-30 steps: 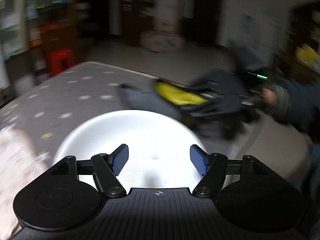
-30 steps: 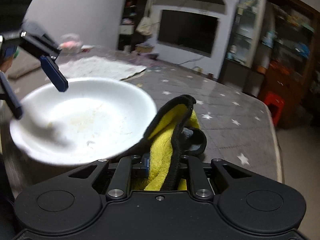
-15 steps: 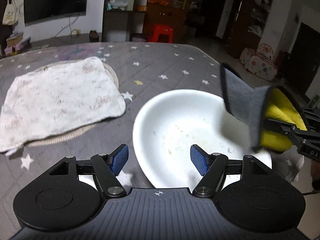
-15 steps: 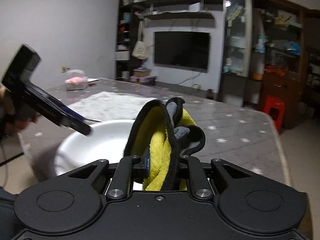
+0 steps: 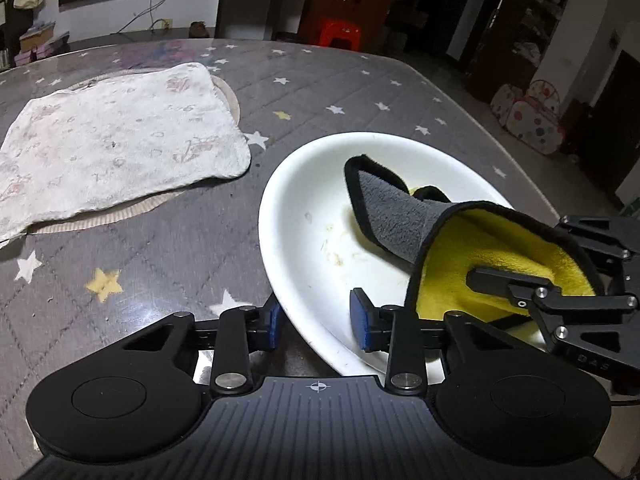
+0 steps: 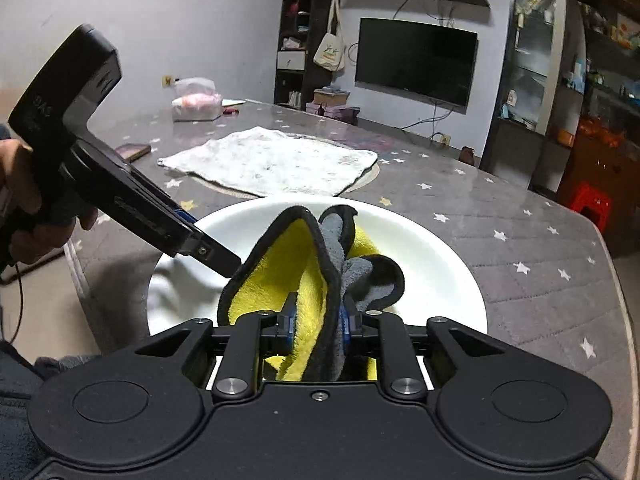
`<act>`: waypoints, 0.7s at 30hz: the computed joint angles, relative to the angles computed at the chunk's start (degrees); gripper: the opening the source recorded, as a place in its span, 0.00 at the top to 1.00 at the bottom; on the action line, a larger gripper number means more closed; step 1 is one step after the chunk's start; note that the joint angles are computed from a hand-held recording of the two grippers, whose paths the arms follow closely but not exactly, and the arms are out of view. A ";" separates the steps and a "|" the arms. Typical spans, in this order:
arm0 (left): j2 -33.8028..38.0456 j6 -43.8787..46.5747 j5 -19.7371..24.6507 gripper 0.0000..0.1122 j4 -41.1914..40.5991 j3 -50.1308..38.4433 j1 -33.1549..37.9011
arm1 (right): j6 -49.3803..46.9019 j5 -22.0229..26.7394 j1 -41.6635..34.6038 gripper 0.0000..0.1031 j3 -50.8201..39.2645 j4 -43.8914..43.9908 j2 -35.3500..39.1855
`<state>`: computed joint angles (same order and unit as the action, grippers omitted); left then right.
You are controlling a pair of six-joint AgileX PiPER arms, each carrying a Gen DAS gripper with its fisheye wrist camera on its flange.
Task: Clean bowl
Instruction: 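Lower the held cloth into the bowl with the right tool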
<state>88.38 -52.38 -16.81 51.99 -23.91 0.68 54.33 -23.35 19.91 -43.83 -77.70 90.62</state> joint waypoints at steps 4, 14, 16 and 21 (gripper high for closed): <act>1.48 8.90 -0.25 0.71 -10.64 0.28 -1.71 | 3.62 0.97 0.45 0.67 0.25 -1.59 -1.48; 2.11 18.70 -1.04 0.77 -23.64 1.36 -3.39 | 11.47 3.50 3.35 0.80 -3.31 -3.58 1.73; 2.02 20.55 -0.84 0.77 -25.88 1.39 -3.91 | 15.01 3.46 3.35 0.82 -4.26 -7.17 2.57; 2.24 29.84 -0.59 0.79 -36.14 0.35 -6.03 | 27.27 2.02 3.00 0.83 -6.14 -18.59 3.50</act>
<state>90.62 -22.54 -17.40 15.85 -23.56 -5.35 81.60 -21.33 22.90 -49.97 -96.29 94.12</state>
